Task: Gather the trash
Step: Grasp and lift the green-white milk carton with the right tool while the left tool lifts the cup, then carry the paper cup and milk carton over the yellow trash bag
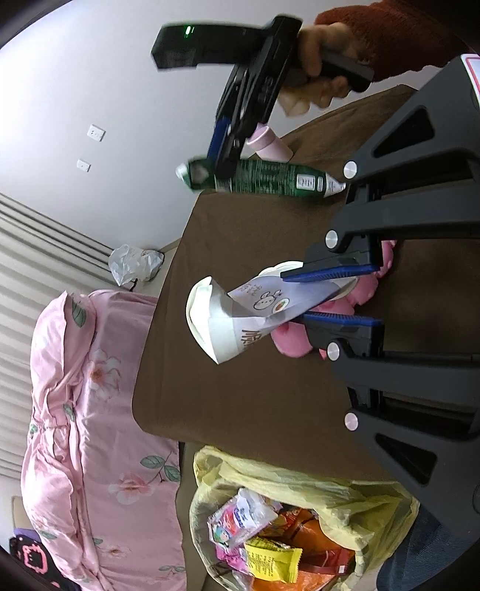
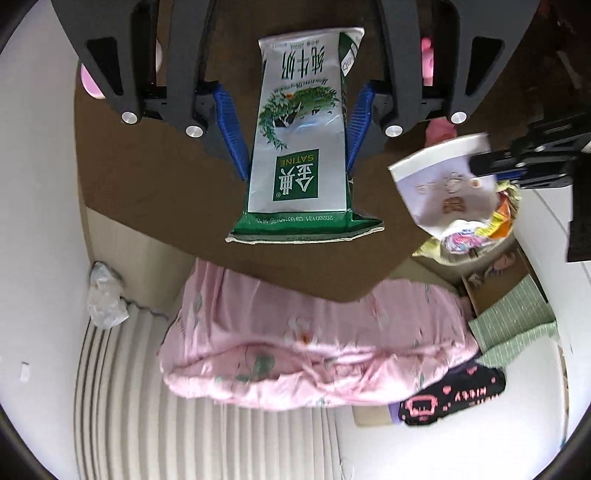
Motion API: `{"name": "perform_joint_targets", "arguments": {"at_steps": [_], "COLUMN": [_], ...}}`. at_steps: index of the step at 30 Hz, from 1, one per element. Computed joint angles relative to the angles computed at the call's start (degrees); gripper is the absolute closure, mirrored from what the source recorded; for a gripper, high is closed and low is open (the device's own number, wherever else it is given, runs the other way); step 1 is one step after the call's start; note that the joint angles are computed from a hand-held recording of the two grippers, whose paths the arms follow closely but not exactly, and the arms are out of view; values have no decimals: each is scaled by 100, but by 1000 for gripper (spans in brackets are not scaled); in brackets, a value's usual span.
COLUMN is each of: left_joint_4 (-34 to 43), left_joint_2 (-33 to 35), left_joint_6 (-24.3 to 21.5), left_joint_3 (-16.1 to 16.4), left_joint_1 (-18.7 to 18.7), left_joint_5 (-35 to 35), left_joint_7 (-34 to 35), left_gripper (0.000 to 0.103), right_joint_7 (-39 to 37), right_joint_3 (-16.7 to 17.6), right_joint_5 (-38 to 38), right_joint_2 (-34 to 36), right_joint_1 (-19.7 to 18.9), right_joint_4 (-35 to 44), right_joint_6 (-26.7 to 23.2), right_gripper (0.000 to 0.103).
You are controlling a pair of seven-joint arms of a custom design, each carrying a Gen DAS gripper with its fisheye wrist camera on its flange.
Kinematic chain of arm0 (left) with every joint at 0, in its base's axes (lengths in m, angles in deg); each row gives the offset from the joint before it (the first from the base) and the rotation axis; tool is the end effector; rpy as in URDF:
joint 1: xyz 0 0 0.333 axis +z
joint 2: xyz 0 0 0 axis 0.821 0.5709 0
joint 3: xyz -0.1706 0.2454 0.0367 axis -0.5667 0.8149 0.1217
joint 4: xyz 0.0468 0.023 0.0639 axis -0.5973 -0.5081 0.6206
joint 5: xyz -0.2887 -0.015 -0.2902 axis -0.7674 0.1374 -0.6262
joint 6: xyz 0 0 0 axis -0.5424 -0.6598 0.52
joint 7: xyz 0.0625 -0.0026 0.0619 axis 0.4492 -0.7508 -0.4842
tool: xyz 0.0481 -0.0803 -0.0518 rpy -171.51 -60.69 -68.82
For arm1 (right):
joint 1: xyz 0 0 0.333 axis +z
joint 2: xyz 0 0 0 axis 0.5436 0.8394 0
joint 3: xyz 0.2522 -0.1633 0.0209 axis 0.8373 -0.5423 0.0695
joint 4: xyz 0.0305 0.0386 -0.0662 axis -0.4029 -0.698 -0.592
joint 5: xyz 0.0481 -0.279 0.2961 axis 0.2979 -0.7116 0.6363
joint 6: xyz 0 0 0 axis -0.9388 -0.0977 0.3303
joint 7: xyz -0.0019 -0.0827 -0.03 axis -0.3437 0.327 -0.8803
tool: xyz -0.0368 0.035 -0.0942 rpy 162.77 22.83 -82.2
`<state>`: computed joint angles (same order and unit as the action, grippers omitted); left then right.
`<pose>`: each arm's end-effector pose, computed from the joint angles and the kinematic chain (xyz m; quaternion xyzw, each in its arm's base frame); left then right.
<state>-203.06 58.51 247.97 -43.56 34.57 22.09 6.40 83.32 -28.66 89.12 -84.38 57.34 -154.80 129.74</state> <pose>0.4308 -0.2217 0.5307 -0.6775 0.6018 -0.3929 0.1564 0.5428 0.3297 0.5677 -0.8202 0.4035 -0.1654 0.3702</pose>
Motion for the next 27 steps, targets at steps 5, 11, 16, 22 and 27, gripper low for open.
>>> {"name": "perform_joint_targets", "arguments": {"at_steps": [5, 11, 16, 22, 27], "left_joint_4": [321, 694, 793, 667, 412], "left_joint_2": [264, 473, 389, -73, -646], "left_joint_6": [-159, -391, -539, -660, -785], "left_joint_3": [-187, -519, -682, -799, -788], "left_joint_1": [53, 223, 322, 589, 829], "left_joint_5": [167, 553, 843, 1359, 1689], "left_joint_7": [48, -76, -281, -768, -1105], "left_gripper": [92, 93, 94, 94, 94], "right_joint_7": [-487, -1008, -1478, -2034, -2484], "right_joint_3": [-37, -63, -103, -84, -48], "right_joint_5": [706, 1396, 1954, 2443, 2813], "right_joint_2": [-561, -975, -1162, -1221, -1096], "right_joint_1": [-95, -142, -44, 153, 347], "right_joint_4": [-672, -1131, -1284, -1109, -727], "right_joint_6": [381, 653, 848, 1097, 1120], "right_gripper": [56, 56, 56, 56, 56]}}
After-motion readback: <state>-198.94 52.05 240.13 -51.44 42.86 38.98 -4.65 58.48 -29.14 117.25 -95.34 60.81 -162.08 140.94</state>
